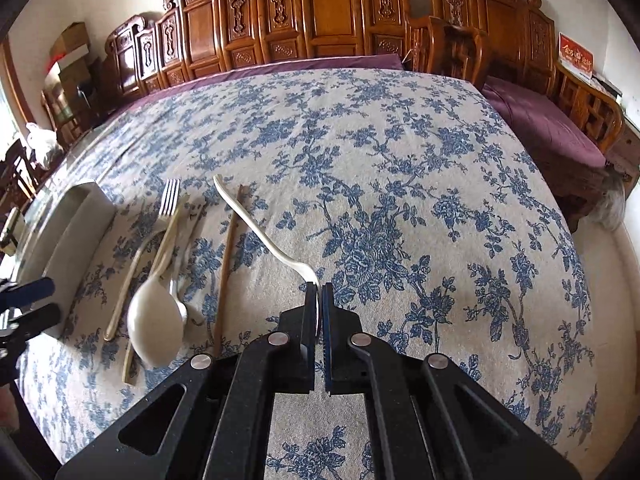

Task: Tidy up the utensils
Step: 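Grasp the metal fork with the left tool while the right tool holds the white fork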

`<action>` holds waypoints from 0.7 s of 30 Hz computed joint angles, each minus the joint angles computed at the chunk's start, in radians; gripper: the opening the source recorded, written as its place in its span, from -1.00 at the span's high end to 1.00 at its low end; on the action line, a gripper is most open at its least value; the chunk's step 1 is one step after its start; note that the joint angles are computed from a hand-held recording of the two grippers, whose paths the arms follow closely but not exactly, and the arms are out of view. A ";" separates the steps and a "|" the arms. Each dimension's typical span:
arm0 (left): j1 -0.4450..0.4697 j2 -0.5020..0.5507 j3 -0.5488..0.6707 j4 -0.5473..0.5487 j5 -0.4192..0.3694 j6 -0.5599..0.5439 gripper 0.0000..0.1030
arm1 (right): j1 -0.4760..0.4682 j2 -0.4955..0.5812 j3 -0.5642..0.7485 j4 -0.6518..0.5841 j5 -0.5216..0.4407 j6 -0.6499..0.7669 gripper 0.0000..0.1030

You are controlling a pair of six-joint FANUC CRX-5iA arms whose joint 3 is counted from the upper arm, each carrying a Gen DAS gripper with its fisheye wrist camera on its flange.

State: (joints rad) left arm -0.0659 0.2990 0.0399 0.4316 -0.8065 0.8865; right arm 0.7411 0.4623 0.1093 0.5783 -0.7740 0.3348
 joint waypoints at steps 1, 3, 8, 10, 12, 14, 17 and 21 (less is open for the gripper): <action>-0.007 0.014 0.017 -0.006 -0.003 0.012 0.22 | 0.000 -0.004 -0.005 0.002 0.005 -0.005 0.94; -0.019 0.041 0.048 -0.012 -0.004 0.026 0.22 | -0.002 -0.010 -0.011 -0.005 0.011 -0.011 0.93; -0.045 0.121 0.153 -0.060 -0.035 0.089 0.33 | -0.008 -0.011 -0.010 -0.040 0.011 -0.003 0.93; -0.053 0.156 0.200 -0.079 -0.050 0.117 0.41 | -0.008 -0.012 -0.014 -0.044 0.008 -0.008 0.93; -0.059 0.188 0.245 -0.103 -0.069 0.147 0.45 | -0.010 -0.013 -0.017 -0.045 0.006 -0.015 0.93; -0.062 0.213 0.278 -0.122 -0.085 0.172 0.55 | -0.011 -0.011 -0.016 -0.043 0.001 -0.022 0.93; -0.064 0.241 0.315 -0.132 -0.110 0.201 0.61 | -0.013 -0.001 -0.005 -0.052 -0.012 -0.014 0.93; -0.065 0.261 0.340 -0.140 -0.123 0.224 0.67 | -0.014 0.016 0.018 -0.076 -0.033 0.005 0.93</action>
State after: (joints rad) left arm -0.1310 0.5598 0.3798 0.2912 -0.9294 1.1109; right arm 0.7272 0.4788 0.1270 0.5026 -0.8067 0.3399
